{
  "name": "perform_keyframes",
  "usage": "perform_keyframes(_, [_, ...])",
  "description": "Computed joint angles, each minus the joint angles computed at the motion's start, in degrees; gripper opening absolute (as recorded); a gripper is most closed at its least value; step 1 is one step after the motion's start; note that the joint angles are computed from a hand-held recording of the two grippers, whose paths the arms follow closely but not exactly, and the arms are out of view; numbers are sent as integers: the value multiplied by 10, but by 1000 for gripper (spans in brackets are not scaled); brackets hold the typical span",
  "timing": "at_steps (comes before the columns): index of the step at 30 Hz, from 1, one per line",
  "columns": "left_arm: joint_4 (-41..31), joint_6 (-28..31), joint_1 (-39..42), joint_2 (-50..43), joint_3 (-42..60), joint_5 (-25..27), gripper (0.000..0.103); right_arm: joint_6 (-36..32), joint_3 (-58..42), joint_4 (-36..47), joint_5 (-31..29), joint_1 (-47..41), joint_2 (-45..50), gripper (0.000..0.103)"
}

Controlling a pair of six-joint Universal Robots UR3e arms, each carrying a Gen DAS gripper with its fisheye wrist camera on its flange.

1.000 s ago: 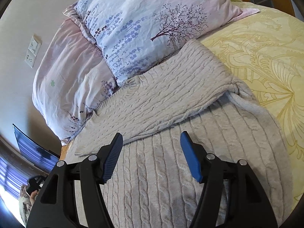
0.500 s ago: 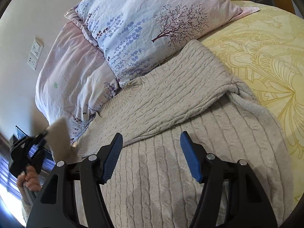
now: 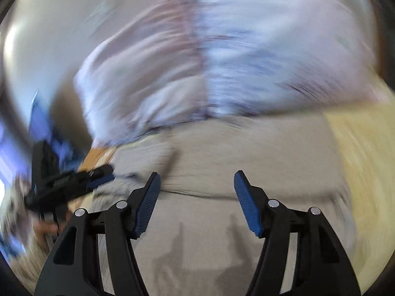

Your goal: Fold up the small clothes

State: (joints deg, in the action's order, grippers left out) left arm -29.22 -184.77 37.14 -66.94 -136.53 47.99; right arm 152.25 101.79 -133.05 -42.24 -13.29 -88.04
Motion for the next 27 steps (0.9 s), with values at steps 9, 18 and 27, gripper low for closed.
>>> perform_keyframes(9, [-82,65,99,37,-51,24,24,-40,-236,-55,-130,267,217,43])
perform_keyframes(18, [-106,105,121,55,-63,17,18,-51,-335,-58,-262,353,332,35])
perform_keyframes(27, [-120,115,132,56,-64,3,18,116,-213,-147,-125,225,243,6])
